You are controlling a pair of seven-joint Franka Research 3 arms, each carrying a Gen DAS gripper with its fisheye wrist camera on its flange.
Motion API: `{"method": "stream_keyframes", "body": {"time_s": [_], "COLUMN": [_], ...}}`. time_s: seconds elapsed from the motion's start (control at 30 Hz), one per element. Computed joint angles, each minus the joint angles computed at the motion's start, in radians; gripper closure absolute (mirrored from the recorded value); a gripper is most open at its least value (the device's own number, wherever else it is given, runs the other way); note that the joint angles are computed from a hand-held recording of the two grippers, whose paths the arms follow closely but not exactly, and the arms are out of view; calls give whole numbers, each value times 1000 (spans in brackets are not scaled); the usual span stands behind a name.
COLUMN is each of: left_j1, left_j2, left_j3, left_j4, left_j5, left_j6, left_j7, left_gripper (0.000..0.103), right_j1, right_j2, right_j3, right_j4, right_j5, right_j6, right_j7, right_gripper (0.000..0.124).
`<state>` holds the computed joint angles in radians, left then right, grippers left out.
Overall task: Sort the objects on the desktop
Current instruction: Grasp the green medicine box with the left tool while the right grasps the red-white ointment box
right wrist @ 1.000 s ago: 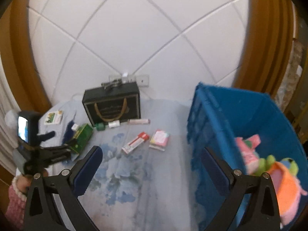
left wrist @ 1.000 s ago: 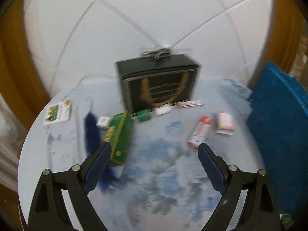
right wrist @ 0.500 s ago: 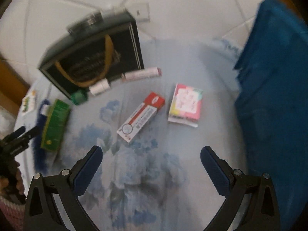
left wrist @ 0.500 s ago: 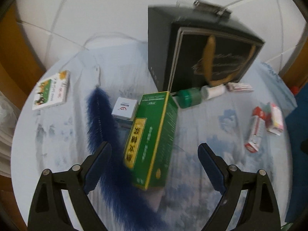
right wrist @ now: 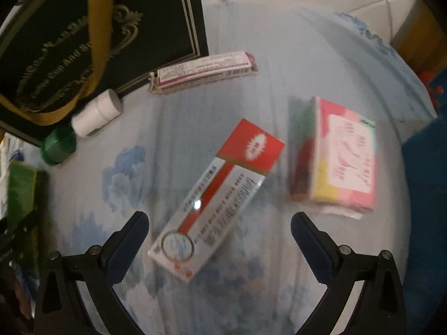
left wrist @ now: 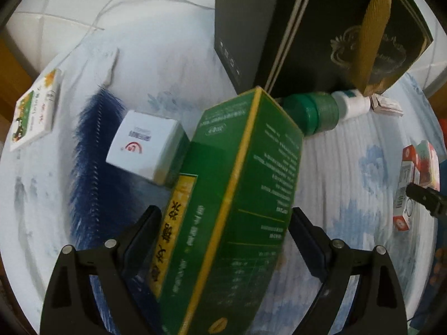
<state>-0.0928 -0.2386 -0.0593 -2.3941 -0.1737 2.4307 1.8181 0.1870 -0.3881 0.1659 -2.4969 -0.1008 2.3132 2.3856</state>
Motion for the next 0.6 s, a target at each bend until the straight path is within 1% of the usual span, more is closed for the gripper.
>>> {"method": "stream_keyframes", "body": {"time_s": [0.1,0.13,0.17,0.2,0.23,0.27,0.3,0.37,0.43,0.53,0.6], "left_j1": [-2,-1,2,3,-2,-7,-8,-8,-17,-41,-53], "left_j2": [5,1,-6,-19,-31,-42,-60,-103,-161,-272,-361], "left_j3": [1,-1,-3,-6,3,11,12,8,16,39,55], "left_j4": [-8,-14,-22,-32,-40,-47,-62,-95,-133,-198,-243], "left_j5": [-10,-9,0,8,-11,-27,-30,-9,-4,-9,-2], "left_j6": [-11,-8,-6,1,-4,-5,4,21,28,24,13], "left_j7": [8,6,-3,-9,1,12,12,-3,-7,0,7], "left_gripper": [12,28,38,44,46,46,46,46,46,46,46], "right_j1": [-2,-3,-4,-6,-8,-5,1,7,23,42,60], "right_j2": [17,19,23,27,33,35,34,26,2,-63,-128], "right_j3": [-2,-1,1,6,13,14,12,20,14,26,36], "right_j4": [-8,-10,-10,-7,1,3,0,-3,-23,-62,-90], "right_j5": [2,-1,-7,-17,-33,-38,-35,-56,-39,-23,-2], "right_j6": [41,50,59,56,41,35,31,12,16,6,-9], "right_j7": [14,17,19,25,35,35,33,31,18,9,4], "right_gripper": [21,21,21,26,36,64,72,76,78,79,80]}}
